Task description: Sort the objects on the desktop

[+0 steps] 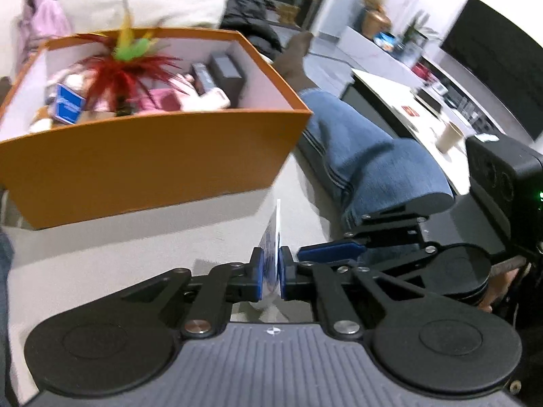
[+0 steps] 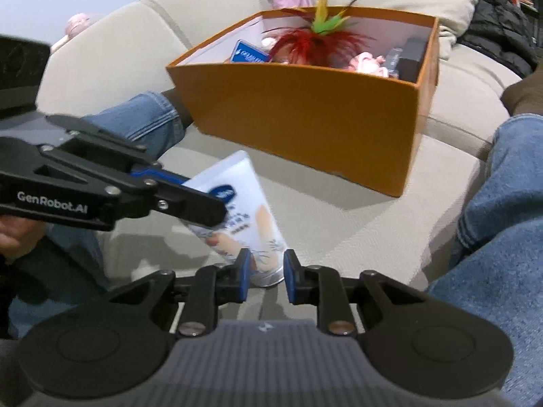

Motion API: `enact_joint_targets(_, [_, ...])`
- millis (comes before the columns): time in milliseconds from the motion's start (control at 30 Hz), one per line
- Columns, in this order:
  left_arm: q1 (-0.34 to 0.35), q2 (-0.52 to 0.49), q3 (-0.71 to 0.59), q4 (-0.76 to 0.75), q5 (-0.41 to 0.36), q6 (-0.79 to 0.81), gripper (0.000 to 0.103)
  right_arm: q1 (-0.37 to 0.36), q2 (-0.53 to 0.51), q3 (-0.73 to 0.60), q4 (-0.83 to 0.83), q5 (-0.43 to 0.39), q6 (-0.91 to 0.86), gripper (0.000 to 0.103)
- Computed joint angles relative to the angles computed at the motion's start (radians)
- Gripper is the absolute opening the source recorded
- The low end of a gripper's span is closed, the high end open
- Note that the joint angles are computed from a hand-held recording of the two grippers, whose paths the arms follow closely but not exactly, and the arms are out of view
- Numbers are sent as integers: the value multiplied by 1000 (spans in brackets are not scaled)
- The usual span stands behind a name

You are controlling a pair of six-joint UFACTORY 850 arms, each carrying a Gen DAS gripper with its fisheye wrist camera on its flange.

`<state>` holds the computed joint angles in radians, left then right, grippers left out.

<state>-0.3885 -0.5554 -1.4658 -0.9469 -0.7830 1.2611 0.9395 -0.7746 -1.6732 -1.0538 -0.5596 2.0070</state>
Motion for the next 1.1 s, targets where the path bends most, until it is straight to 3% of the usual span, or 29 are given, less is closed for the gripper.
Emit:
enact_joint_targets(200, [27,46,8,-97,17,18,8,19,36,15,-178,-103,190,23])
enact_joint_targets(433, [37,75,-38,-279,8,109,8,27,48,-19,-267,-257,265,23])
enact_joint_targets(733, [-51,-51,-250,-344,127,85,7,0,31,-60,-258,-509,353,23])
enact_joint_targets(900, [-104,-149,-354,-310,191,47,7,-23,20,-48,-231,-513,388,23])
enact_joint_targets(1100, [-137,-267,-470,-132,201,-146,7,-45,14,-15,-206,-449,427,23])
